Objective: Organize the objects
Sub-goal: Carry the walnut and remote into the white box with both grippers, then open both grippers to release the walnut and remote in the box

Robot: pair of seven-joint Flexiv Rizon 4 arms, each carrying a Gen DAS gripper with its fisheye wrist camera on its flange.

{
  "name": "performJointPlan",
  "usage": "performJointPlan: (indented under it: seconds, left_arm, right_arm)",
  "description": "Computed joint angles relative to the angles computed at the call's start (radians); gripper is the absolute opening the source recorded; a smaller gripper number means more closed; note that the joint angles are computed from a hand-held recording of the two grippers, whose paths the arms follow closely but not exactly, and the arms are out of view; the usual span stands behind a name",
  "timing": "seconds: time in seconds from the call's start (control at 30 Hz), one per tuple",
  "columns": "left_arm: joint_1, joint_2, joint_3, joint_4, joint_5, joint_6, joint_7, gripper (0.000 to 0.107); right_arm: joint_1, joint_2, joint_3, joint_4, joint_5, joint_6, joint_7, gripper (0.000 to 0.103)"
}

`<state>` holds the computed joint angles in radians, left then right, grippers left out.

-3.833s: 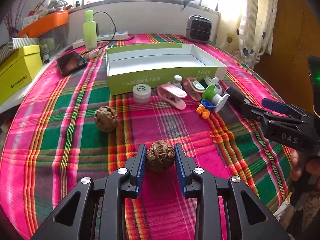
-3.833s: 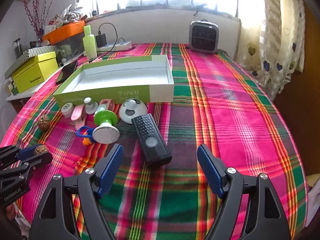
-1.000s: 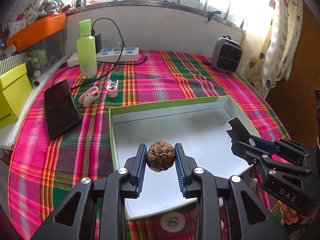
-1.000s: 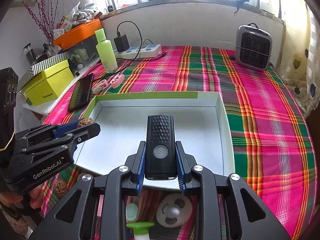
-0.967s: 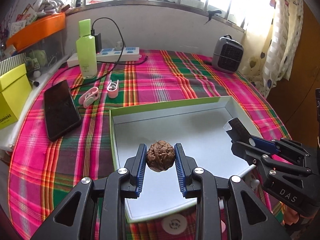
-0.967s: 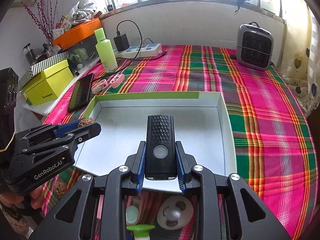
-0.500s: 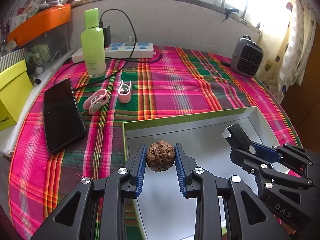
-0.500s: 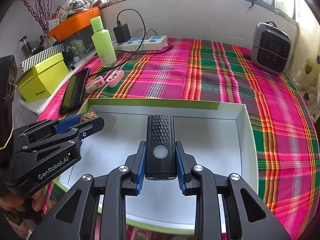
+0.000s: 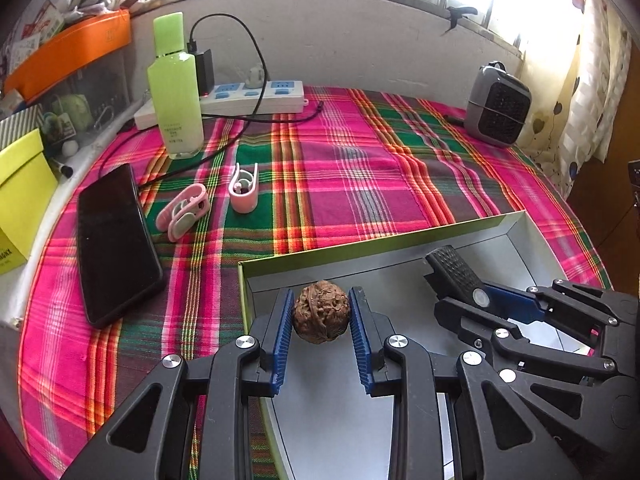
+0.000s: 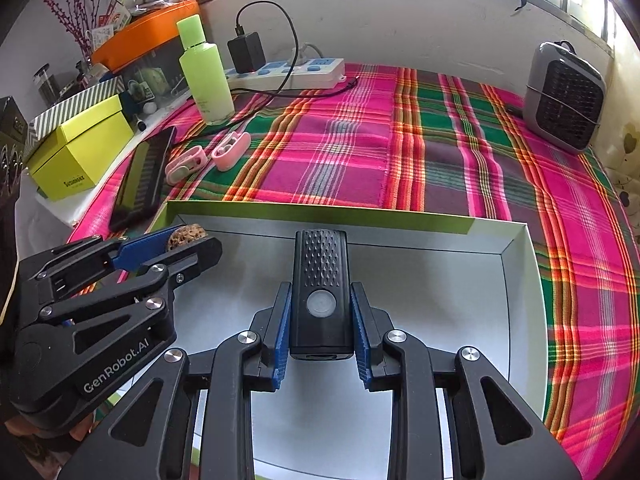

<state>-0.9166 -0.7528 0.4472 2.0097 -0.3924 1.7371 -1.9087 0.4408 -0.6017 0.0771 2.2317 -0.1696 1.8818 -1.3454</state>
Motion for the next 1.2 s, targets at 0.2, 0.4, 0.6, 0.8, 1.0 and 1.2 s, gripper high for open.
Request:
performJointPlan:
  seconds: [0.2,0.4,0.6,0.8,1.0,1.2]
  left_arm:
    - [0.000,0.000,0.003,-0.004,0.006,-0.008,0.003,0.026]
    - [0.003,-0.001,0.003,-0.006,0.015,-0.009,-0.005,0.026]
    - [-0.004,-0.004,0.014,-0.009,0.017,-0.014,-0.013,0.026]
    - [0.006,0.002,0.006,-0.004,0.029,-0.012,-0.019,0.028]
    - [0.027,0.014,-0.017,0.003,0.039,-0.006,-0.017,0.032]
    - [0.018,0.023,-0.016,0.015,0.031,0.006,-0.021,0.037]
  right_arm:
    - [0.013,-0.001,-0.012,-0.011,-0.001,-0.031,0.001,0.028]
    - [0.016,-0.004,-0.014,-0.018,-0.003,-0.047,0.009,0.028]
    - [0.026,-0.004,-0.027,-0.020,-0.006,-0.057,0.013,0.028]
    - [0.024,-0.002,-0.023,-0.017,-0.002,-0.055,0.020,0.028]
    - [0.025,0.004,-0.024,-0.007,0.003,-0.036,0.020,0.028]
    - [0.013,0.018,-0.016,0.009,0.014,-0.008,0.018,0.040]
